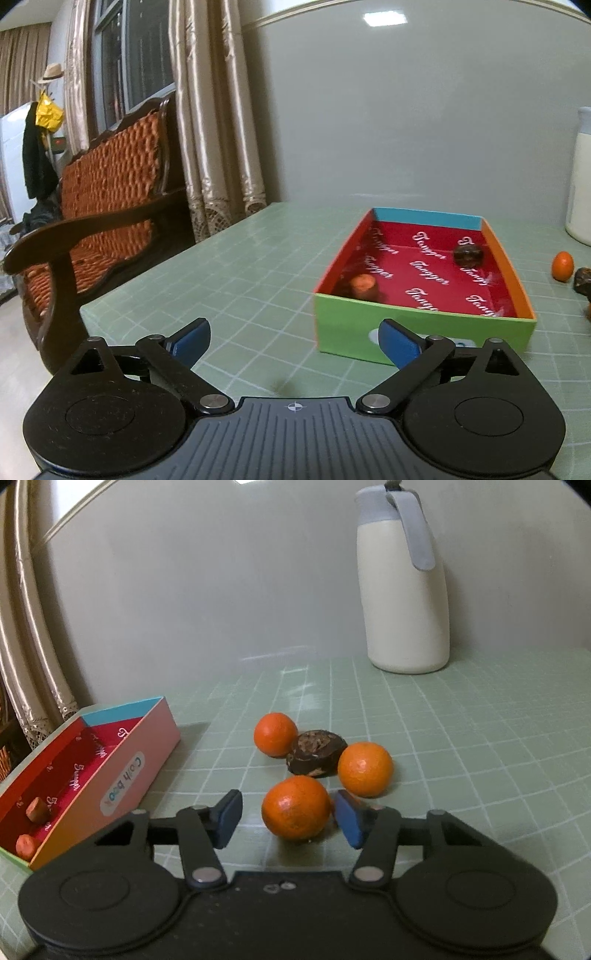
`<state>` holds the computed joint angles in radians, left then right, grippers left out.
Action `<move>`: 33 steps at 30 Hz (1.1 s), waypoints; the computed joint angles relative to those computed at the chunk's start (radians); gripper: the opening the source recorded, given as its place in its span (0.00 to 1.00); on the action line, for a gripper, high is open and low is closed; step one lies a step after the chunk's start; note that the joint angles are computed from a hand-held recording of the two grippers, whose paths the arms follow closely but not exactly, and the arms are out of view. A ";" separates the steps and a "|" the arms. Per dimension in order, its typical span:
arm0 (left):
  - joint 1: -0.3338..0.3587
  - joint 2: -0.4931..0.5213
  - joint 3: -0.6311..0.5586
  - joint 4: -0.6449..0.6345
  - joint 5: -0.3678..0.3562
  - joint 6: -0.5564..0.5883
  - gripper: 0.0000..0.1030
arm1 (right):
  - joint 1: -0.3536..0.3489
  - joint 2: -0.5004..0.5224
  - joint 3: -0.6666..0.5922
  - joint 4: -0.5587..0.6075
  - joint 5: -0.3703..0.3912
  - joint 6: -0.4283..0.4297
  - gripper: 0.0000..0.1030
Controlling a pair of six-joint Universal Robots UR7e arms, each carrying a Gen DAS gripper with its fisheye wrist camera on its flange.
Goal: Organize fruits
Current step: 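Close the right gripper around the large orange, then carry the large orange into the red box and open the right gripper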
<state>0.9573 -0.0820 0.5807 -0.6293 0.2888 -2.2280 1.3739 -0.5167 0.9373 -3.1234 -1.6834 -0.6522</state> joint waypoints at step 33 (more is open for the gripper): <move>0.007 -0.042 0.090 -0.101 -0.024 0.058 0.96 | 0.015 0.031 -0.026 0.015 -0.018 -0.078 0.39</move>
<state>0.9641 -0.1240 0.6711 -0.7299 0.2647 -2.1697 1.3892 -0.4856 0.9112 -3.1084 -1.7009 -0.7302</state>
